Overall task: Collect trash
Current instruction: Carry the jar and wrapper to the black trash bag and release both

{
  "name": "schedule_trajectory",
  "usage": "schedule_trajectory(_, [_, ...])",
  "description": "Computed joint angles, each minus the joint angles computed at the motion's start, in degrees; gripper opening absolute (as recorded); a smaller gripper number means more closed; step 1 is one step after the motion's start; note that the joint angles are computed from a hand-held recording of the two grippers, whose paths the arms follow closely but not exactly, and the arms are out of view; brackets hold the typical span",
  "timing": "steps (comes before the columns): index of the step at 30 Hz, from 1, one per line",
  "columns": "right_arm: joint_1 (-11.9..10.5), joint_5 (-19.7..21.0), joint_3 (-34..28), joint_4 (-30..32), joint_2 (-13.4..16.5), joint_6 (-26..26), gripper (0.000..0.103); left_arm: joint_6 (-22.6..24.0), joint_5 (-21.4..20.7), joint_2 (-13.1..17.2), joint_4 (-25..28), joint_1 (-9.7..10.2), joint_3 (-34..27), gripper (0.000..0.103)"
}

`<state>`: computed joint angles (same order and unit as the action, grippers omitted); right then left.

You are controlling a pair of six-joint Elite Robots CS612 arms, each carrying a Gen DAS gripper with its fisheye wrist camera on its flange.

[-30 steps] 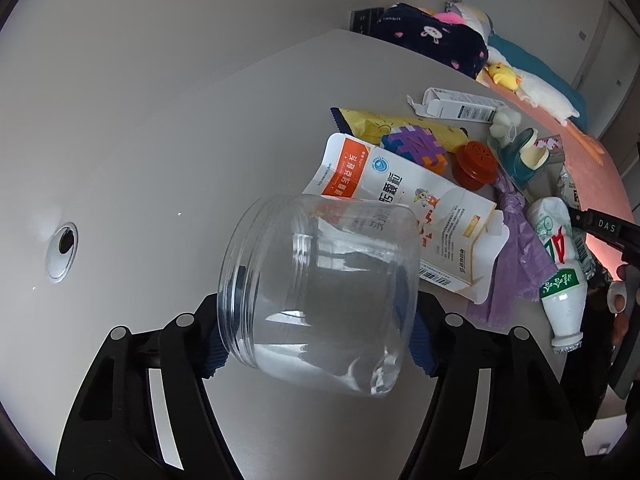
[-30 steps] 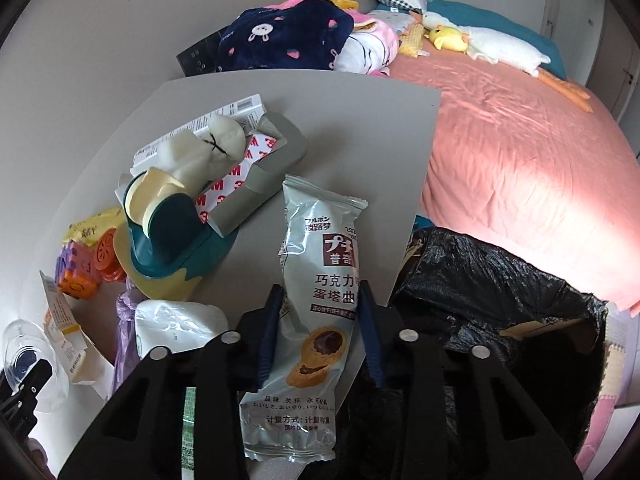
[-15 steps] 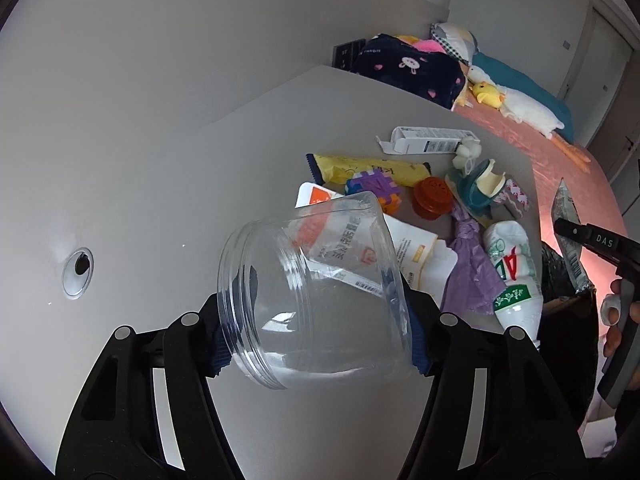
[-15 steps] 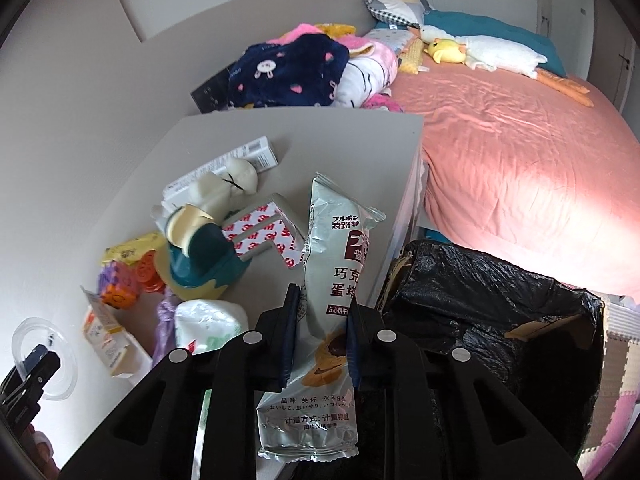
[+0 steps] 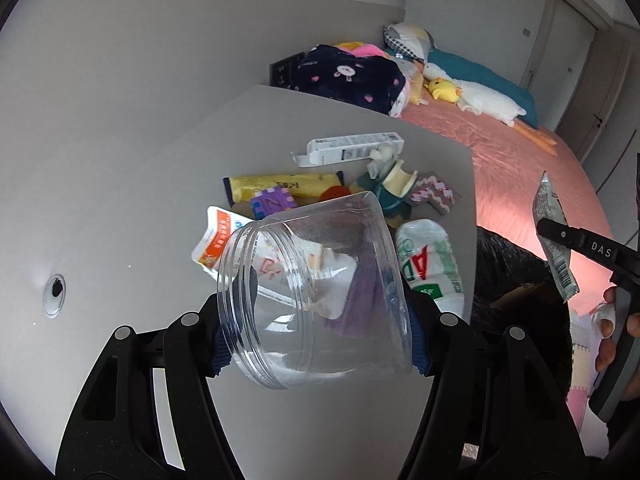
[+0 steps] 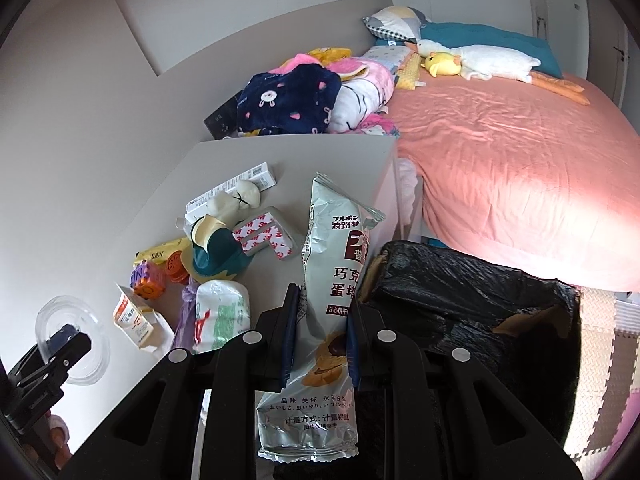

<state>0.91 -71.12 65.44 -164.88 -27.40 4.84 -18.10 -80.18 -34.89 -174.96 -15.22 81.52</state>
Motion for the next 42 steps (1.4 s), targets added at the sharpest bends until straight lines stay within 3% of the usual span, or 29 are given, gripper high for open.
schedule_trajectory(15, [-3.7,0.2,7.4,-5.8,-4.0,1.1,0.022,6.2,-5.8,1.2,1.2,-3.70,-4.1,0.064])
schedule_trajectory(24, [-5.2,-1.3,9.5,-6.0,-5.2,2.1,0.023,11.1,-11.4,2.8,5.4,-5.09,-7.7,0.065])
schedule_trajectory(26, [-5.6,-1.1,9.6,-5.1,-5.4,2.7,0.036,12.4,-12.8,3.1,7.0,-5.50,-8.7,0.066])
schedule_trajectory(27, [-5.7,-1.3,9.8,-5.3,-5.5,3.6,0.060,13.0,-13.9,3.2,8.1,-5.57,-9.0,0.069])
schedule_trajectory(28, [-5.8,-1.8,10.1,-5.6,-5.7,4.7,0.076,13.8,-15.4,3.4,10.1,-5.59,-9.7,0.088])
schedule_trajectory(29, [-6.0,-1.8,10.6,-7.0,-5.8,5.9,0.078,14.1,-16.1,3.3,10.7,-5.68,-9.8,0.097])
schedule_trajectory(42, [-6.1,-5.0,11.7,-9.5,-6.3,7.8,0.079,14.6,-15.5,3.7,11.6,-6.03,-10.4,0.097])
